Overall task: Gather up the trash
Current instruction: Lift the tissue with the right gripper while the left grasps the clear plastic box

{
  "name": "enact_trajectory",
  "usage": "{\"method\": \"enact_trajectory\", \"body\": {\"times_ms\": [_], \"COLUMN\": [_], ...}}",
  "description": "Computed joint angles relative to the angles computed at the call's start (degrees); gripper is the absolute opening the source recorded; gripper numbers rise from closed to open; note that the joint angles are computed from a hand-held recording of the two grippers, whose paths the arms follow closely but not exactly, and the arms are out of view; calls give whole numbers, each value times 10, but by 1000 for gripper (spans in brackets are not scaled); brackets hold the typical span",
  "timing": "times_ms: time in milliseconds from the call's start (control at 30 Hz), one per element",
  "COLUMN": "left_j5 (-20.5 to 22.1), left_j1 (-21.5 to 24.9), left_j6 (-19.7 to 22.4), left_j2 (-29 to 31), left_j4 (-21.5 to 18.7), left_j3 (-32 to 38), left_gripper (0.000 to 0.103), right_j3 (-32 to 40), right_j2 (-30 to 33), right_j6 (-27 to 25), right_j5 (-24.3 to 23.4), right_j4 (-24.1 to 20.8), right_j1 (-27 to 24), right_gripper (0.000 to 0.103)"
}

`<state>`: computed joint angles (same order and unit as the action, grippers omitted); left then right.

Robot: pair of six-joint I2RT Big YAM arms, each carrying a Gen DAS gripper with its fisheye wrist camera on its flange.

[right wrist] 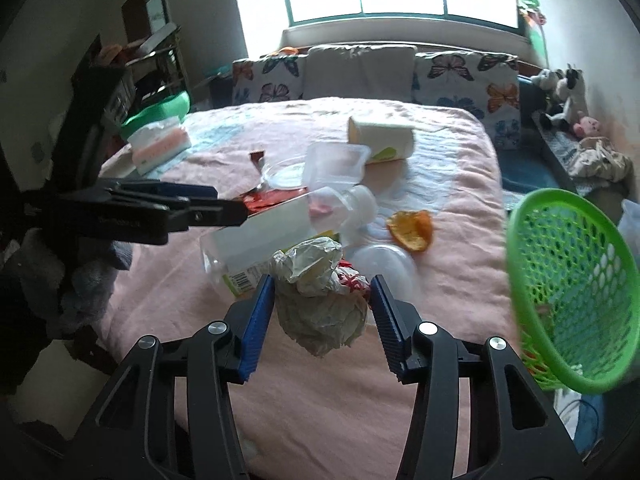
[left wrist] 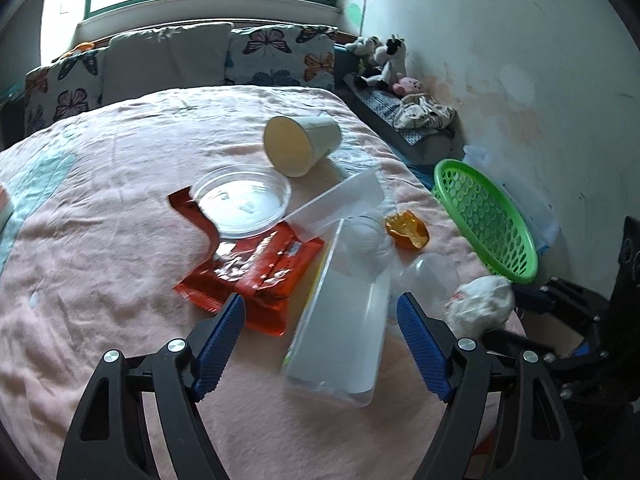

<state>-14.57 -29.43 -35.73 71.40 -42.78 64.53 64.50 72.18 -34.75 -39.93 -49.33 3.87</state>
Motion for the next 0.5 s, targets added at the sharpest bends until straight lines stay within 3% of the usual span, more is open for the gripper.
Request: {"method": "enact_trajectory", "body": {"times_ms": [300,500], "left_j5": [7,-6], "left_j1": [12,11], "left_j6": [-23,-96], "left_j2": [54,112], "left_j4": [-1,-38], "left_j3": [60,129], "left_gripper": [74,74], "right_j3": [12,20], "right_j2": [7,23], "right_j6": [28,30], "right_j5": [-8,-12], "right_j4": [13,12], "right_j1": [-41,-52], "right_gripper": [50,50]}}
